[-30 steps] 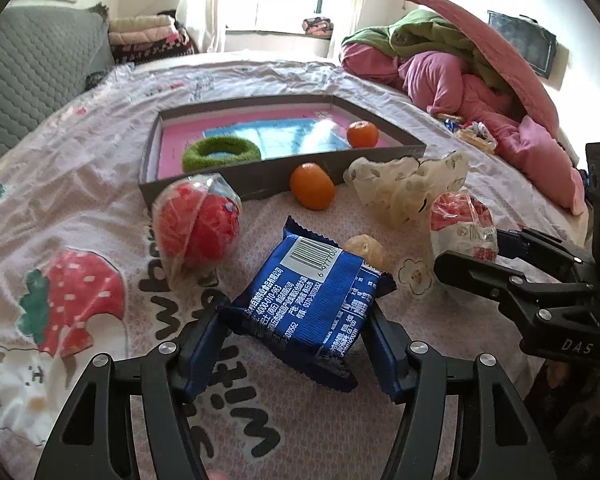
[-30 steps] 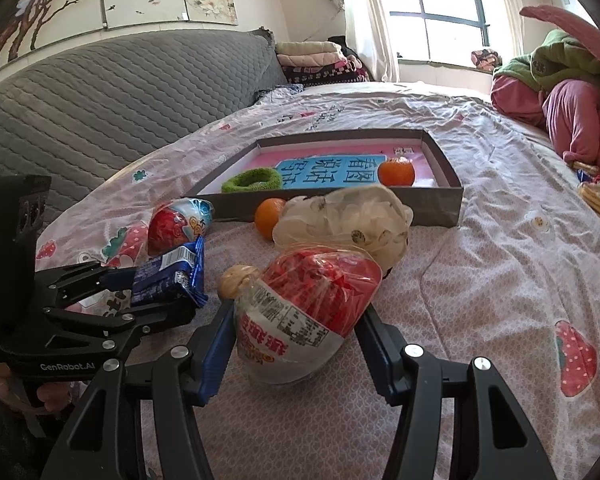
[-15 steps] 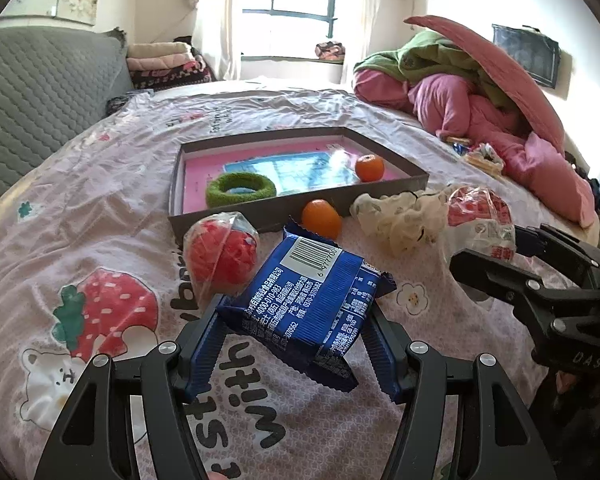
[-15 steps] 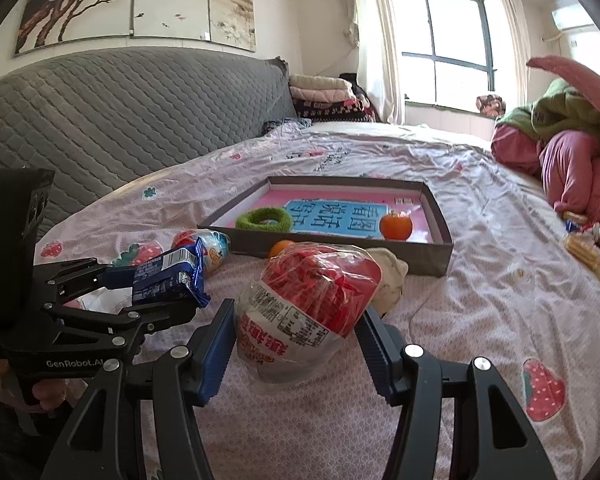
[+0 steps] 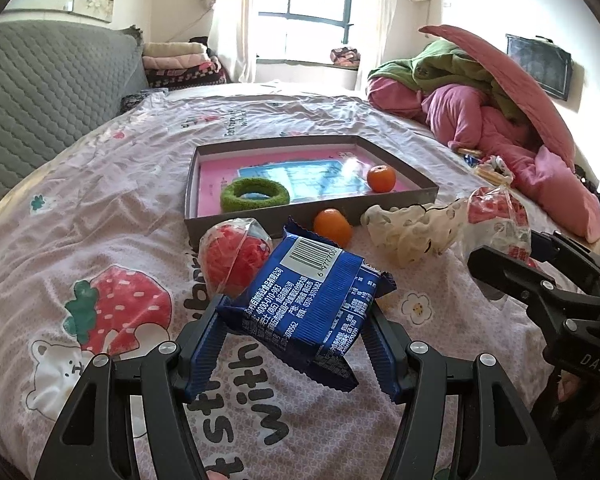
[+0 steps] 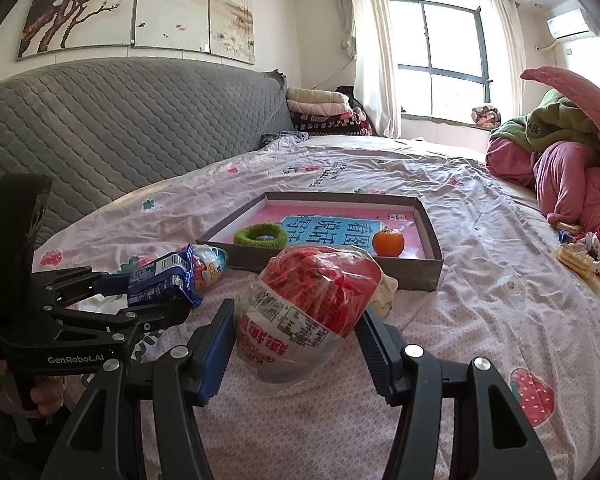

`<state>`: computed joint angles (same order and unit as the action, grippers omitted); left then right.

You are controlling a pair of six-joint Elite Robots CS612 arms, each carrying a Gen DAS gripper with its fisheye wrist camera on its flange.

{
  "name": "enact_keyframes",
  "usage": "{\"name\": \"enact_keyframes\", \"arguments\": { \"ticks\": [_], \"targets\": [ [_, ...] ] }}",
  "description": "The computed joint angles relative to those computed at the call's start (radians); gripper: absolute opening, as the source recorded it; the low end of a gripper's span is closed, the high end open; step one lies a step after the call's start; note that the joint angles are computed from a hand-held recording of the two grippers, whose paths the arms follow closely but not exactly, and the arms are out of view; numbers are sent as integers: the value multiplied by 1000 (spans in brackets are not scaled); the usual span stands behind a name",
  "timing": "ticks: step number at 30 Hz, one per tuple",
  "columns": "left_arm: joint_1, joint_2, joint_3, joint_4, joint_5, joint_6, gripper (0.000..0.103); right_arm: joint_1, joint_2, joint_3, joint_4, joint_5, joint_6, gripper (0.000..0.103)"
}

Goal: Organize objects
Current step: 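Close right gripper on the red-netted bag while left gripper raises the blue packet, then carry the blue packet and red-netted bag with both grippers over the tray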

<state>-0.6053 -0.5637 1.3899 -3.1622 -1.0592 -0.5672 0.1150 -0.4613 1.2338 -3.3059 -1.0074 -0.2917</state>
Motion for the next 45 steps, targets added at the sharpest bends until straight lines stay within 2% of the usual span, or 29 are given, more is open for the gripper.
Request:
{"name": "enact_keyframes", "arguments": {
  "ticks": [24, 45],
  "targets": [
    [-13, -6, 14, -77, 100, -8, 66, -3, 8, -6, -79, 9, 22, 59],
    [-8, -13, -15, -2, 131, -67, 66, -6, 16, -31, -111, 8, 60, 59]
  ]
}}
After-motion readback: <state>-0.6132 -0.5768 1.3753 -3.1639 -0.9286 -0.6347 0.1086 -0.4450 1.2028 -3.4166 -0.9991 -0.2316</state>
